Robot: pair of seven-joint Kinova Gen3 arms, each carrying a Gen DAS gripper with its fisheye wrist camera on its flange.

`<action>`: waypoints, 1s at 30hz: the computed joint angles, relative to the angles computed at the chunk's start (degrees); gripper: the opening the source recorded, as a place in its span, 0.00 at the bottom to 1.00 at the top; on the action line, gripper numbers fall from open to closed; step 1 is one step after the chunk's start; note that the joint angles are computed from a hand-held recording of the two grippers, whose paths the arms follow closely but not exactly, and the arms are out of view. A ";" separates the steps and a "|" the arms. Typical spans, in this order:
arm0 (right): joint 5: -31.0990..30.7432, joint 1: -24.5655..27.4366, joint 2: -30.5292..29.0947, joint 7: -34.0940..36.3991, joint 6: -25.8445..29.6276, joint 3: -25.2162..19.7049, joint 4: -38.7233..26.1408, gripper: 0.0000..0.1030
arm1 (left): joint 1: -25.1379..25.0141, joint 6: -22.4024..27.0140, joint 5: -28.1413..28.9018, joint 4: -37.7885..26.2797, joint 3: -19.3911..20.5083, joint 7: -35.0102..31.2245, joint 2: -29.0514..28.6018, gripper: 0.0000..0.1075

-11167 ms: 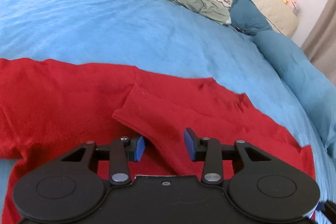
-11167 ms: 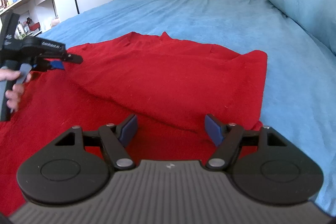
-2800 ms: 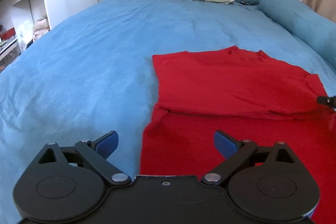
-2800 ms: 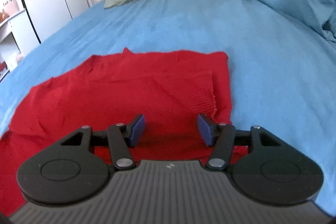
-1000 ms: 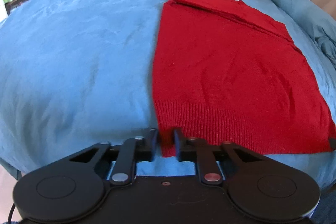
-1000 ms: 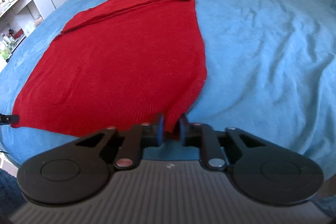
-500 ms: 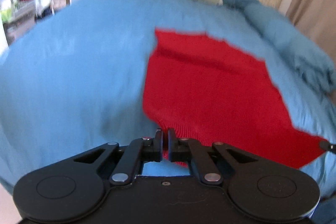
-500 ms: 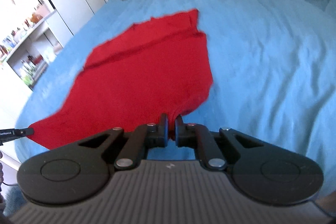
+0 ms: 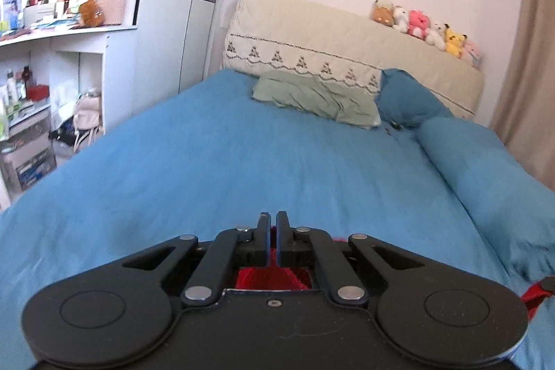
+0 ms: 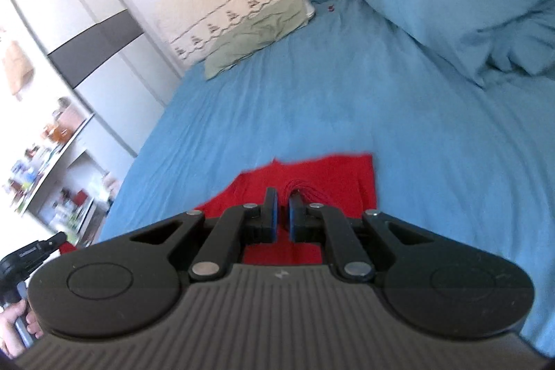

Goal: Fold small clothes
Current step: 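Grasp the ribbed hem with both tools and lift it toward the collar, then lay the hem over the collar and open both tools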

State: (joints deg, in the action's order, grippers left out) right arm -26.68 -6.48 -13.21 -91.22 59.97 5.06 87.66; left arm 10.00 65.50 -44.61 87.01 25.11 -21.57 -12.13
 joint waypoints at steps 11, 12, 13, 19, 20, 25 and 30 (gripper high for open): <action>2.80 1.18 25.48 0.43 -24.95 -8.46 2.20 0.20 | -0.89 -13.25 -0.06 -0.48 -12.42 3.44 21.90 0.02; 3.39 1.14 26.75 0.14 -26.78 -8.84 2.48 0.21 | -0.63 -12.99 0.47 -0.80 -13.21 2.79 23.14 0.02; 3.41 1.52 27.73 0.04 -27.83 -9.33 2.54 0.20 | -0.63 -13.23 1.63 -1.15 -13.90 1.98 23.77 0.02; 9.40 0.27 31.00 -3.87 -26.34 -9.40 -1.28 0.20 | 0.67 -8.21 7.54 -6.28 -17.59 -3.45 26.66 0.02; 11.30 -0.51 31.48 -4.32 -25.37 -9.13 -2.32 0.20 | 1.13 -7.51 8.04 -7.19 -18.24 -3.91 27.13 0.02; 16.97 -2.90 33.80 -7.25 -22.01 -8.45 -6.80 0.20 | 5.19 -3.85 6.23 -11.70 -22.36 -4.18 30.33 0.00; 21.39 -4.98 34.30 -8.09 -20.90 -8.34 -7.87 0.22 | 5.51 -2.50 11.28 -14.81 -25.32 -6.80 31.56 0.01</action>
State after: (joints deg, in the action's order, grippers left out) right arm -5.29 -11.46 21.09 -99.30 39.07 -3.27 79.78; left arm 15.51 62.99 -33.33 72.20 -0.21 -28.37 19.44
